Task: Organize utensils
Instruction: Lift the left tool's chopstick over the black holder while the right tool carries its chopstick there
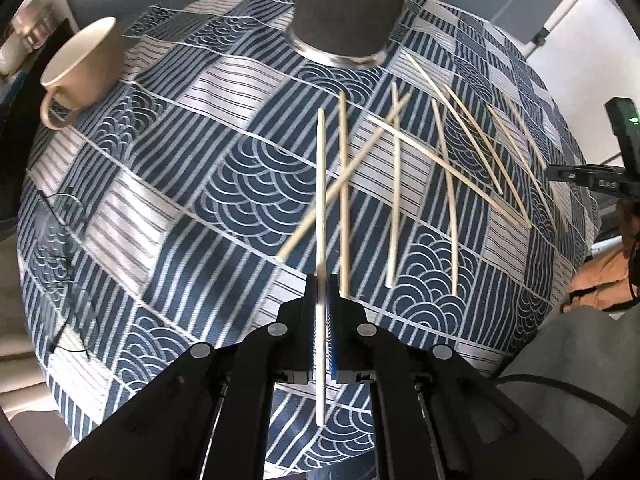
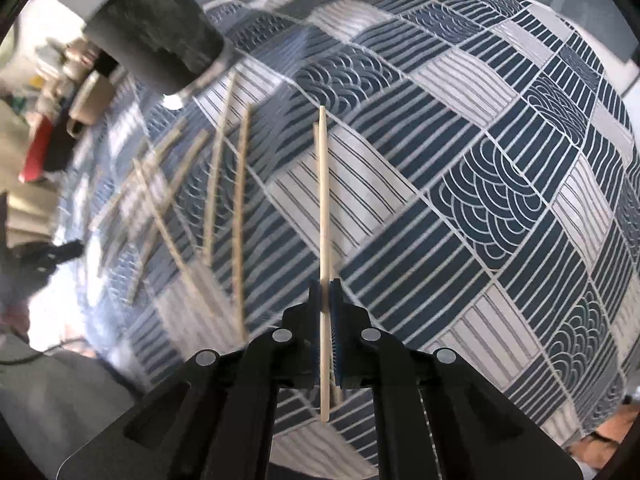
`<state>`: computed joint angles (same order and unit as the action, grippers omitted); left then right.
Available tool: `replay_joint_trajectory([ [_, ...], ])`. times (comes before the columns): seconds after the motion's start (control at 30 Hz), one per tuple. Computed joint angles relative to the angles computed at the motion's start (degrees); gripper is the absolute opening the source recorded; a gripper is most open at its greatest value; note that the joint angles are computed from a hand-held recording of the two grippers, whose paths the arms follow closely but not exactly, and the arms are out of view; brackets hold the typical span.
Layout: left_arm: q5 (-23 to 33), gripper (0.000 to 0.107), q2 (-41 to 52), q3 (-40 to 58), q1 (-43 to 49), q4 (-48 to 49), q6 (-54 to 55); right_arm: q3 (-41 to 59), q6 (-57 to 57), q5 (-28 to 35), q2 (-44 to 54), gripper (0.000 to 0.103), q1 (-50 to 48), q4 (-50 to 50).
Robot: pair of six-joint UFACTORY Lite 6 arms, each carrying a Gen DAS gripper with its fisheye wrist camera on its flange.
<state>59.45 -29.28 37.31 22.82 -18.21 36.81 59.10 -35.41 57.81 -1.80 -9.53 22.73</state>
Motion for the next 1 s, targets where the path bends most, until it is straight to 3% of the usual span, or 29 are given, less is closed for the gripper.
replay_joint_trajectory([
  [0.13, 0.6, 0.005, 1.1, 3.4, 1.1, -1.0, -0.1, 5.4, -2.6, 3.7, 0.9, 0.005, -0.1, 6.4],
  [0.43, 0.5, 0.005, 7.6, 18.6, -1.1, -1.8, -2.7, 18.5, -0.2, 2.3, 5.2, 0.005, 11.2, 12.7],
  [0.87, 0.2, 0.005, 24.6, 49.3, -10.2, 2.7, -14.0, 52.2, 2.3, 6.8, 23.4, 0.005, 16.8, 16.8],
  [1.0, -1.0, 0.005, 30.0, 56.5, -13.7, 4.8, -17.2, 67.8, 6.6, 9.5, 33.0, 0.005, 18.7, 15.9],
])
